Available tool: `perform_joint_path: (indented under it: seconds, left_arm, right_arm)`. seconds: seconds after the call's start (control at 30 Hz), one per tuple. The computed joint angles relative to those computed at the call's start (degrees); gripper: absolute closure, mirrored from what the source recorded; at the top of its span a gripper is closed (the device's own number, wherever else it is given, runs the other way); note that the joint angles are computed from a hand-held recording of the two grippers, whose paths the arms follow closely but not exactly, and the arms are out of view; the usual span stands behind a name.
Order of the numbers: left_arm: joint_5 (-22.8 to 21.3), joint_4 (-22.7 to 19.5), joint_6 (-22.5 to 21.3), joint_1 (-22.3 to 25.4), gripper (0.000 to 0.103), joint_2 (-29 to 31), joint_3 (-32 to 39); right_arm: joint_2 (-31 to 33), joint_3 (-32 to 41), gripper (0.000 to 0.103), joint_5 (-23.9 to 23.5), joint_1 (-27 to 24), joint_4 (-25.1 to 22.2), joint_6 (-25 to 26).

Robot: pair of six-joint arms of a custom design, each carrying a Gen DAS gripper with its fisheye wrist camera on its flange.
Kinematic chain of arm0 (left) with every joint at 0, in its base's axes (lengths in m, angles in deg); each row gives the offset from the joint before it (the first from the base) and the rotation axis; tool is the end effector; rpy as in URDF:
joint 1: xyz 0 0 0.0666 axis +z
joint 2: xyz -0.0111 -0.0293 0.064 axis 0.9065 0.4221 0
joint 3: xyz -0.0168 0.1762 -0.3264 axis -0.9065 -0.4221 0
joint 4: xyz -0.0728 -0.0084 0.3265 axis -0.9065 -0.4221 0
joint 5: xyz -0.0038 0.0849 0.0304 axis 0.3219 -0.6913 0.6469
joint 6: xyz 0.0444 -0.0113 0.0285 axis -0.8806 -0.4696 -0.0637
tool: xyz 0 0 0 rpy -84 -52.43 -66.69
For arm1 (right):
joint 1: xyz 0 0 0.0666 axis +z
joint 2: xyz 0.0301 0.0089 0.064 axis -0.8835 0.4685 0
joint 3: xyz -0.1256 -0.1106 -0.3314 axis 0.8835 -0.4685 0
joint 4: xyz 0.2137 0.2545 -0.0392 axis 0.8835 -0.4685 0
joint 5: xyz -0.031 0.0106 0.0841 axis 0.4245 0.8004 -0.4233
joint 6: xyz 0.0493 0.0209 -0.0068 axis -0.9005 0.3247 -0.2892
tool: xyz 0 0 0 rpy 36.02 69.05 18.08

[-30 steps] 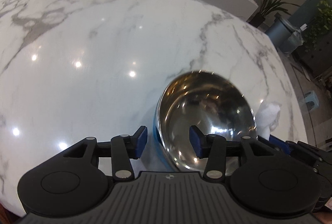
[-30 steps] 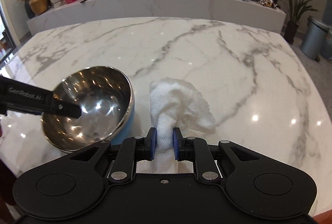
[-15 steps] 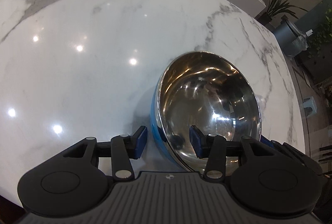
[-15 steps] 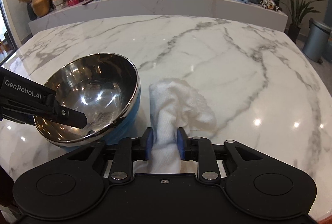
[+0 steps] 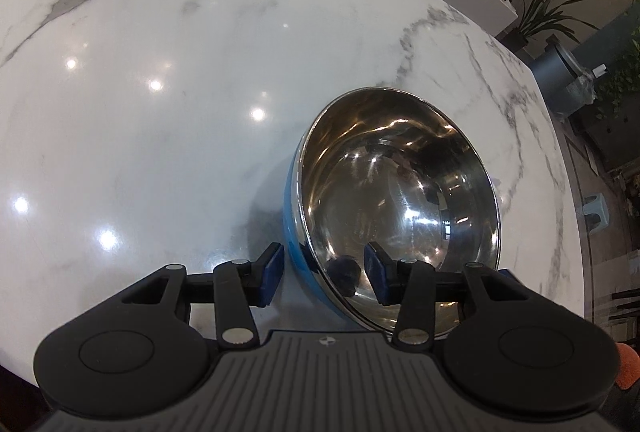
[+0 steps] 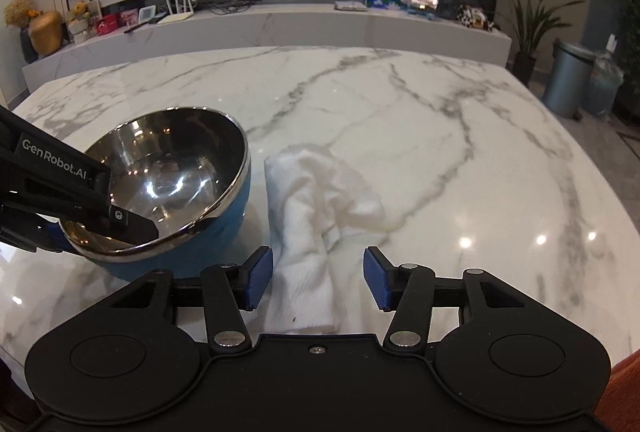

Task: Clean bowl
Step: 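Lower the cloth onto the table beside the bowl and open the right gripper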

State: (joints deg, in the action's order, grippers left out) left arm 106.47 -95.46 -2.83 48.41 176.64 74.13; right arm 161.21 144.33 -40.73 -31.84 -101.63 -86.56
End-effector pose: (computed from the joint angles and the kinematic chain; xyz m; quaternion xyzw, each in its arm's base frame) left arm 0.5074 -0.1654 0.3188 0.0969 0.9600 -0.2191 0.1448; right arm 0.3766 0.1979 0.2785 0.1246 0.9113 -0.0472 0.3896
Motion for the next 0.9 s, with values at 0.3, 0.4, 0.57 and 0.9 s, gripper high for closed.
perform_joint_path:
  seconds: [0.3,0.4,0.57,0.9]
  left_arm:
    - [-0.60,-0.19,0.32,-0.47,0.070,0.08,0.01]
    - [-0.77,0.39,0.63,-0.52,0.072,-0.09,-0.29]
    - [-1.74,2.40,1.34,-0.72,0.076,-0.69,-1.28]
    - [-3.48,3.83,2.85,-1.25,0.080,-0.10,-0.31]
  right_arm:
    - [0.82,0.01,0.072,-2.83,0.33,-0.26,-0.42]
    - [1.04,0.19,0.081,-2.89,0.65,0.11,1.02]
    - [1.23,0.03,0.087,-1.82,0.99,1.87,2.94]
    - [0.43,0.35,0.087,4.96,3.25,5.32,8.52]
